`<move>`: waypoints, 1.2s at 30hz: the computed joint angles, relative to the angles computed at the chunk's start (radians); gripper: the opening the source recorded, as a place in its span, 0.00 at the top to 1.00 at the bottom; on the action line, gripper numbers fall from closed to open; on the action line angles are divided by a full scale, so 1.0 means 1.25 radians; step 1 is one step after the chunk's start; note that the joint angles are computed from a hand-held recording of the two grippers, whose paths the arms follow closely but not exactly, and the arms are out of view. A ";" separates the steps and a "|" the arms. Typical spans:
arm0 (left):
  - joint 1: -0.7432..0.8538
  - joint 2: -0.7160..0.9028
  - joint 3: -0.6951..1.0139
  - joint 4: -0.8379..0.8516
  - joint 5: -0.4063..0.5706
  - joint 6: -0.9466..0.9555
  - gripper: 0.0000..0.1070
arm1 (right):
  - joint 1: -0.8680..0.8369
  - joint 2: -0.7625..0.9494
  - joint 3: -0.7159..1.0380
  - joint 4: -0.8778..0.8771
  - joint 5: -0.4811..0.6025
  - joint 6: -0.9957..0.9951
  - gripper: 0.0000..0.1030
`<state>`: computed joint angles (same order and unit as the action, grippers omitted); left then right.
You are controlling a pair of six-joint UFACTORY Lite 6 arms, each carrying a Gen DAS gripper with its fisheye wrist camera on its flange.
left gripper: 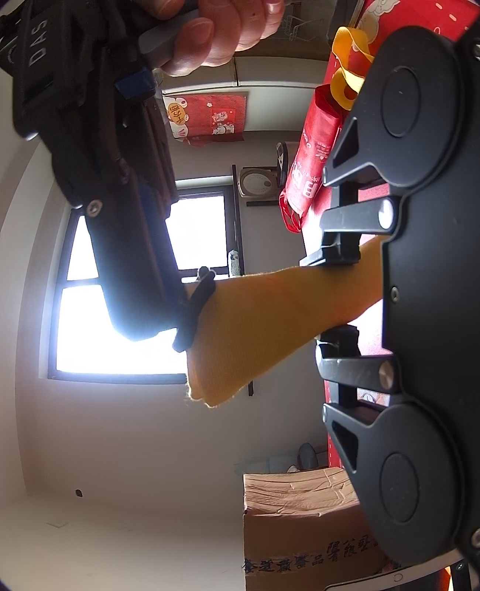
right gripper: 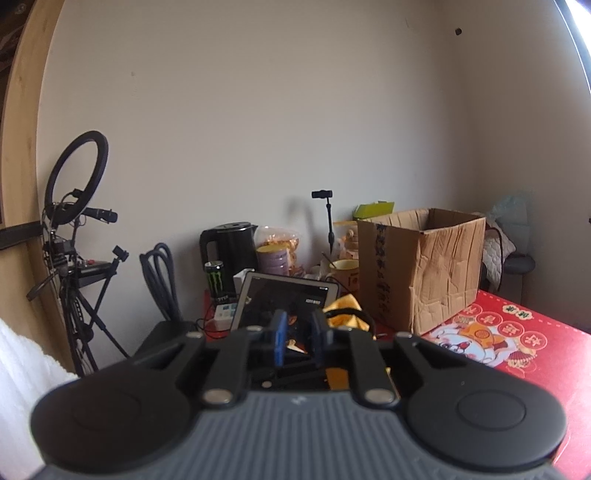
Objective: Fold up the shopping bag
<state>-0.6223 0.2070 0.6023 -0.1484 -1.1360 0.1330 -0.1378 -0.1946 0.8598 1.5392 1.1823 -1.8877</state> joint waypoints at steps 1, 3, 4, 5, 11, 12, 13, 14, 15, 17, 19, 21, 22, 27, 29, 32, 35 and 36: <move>0.002 0.001 0.000 0.002 0.000 -0.002 0.74 | -0.009 -0.003 0.004 0.009 0.007 0.005 0.86; 0.006 0.003 -0.001 0.006 -0.002 -0.006 0.74 | -0.033 -0.012 0.009 0.023 0.020 -0.009 0.86; 0.009 0.003 -0.003 0.008 -0.003 -0.007 0.74 | -0.041 -0.012 0.015 0.022 0.025 -0.009 0.91; 0.011 0.003 -0.005 0.012 -0.006 -0.009 0.74 | -0.049 -0.008 0.027 0.008 0.028 0.003 0.94; 0.009 0.011 -0.011 0.012 -0.028 -0.012 0.74 | -0.032 -0.031 -0.006 -0.062 -0.038 0.014 0.94; 0.006 0.011 -0.011 0.009 -0.031 -0.009 0.74 | -0.030 -0.032 -0.012 -0.060 -0.042 0.012 0.94; 0.003 0.011 -0.013 0.005 -0.034 -0.004 0.74 | -0.031 -0.031 -0.013 -0.057 -0.041 0.011 0.94; 0.000 0.010 -0.016 0.002 -0.038 0.002 0.74 | -0.033 -0.028 -0.011 -0.056 -0.039 0.014 0.92; -0.001 0.010 -0.018 0.001 -0.042 0.007 0.74 | -0.036 -0.024 -0.007 -0.056 -0.036 0.018 0.91; -0.009 0.012 -0.025 -0.006 -0.059 0.033 0.74 | -0.038 -0.019 0.001 -0.064 -0.027 0.032 0.90; -0.019 0.016 -0.030 -0.018 -0.078 0.062 0.74 | -0.038 -0.019 0.010 -0.079 -0.023 0.045 0.90; -0.045 0.023 -0.034 -0.047 -0.105 0.110 0.74 | -0.035 -0.027 0.016 -0.095 -0.030 0.058 0.90; -0.058 0.027 -0.036 -0.061 -0.119 0.133 0.75 | -0.034 -0.029 0.022 -0.106 -0.032 0.071 0.89; -0.126 0.049 -0.040 -0.118 -0.169 0.247 0.76 | -0.043 -0.061 0.021 -0.159 -0.052 0.113 0.84; -0.150 0.059 -0.040 -0.133 -0.193 0.281 0.76 | -0.057 -0.080 0.014 -0.169 -0.045 0.126 0.84; -0.170 0.067 -0.040 -0.140 -0.211 0.321 0.76 | -0.067 -0.107 0.013 -0.194 -0.038 0.145 0.79; -0.187 0.083 -0.044 -0.132 -0.247 0.389 0.76 | -0.063 -0.100 0.041 -0.229 -0.032 0.186 0.76; -0.195 0.090 -0.047 -0.130 -0.264 0.418 0.76 | -0.060 -0.096 0.054 -0.247 -0.033 0.205 0.76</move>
<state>-0.8666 0.3198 0.5433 -0.3108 -1.4659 0.6553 -0.2132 -0.3151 0.9275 1.2310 1.1415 -1.6311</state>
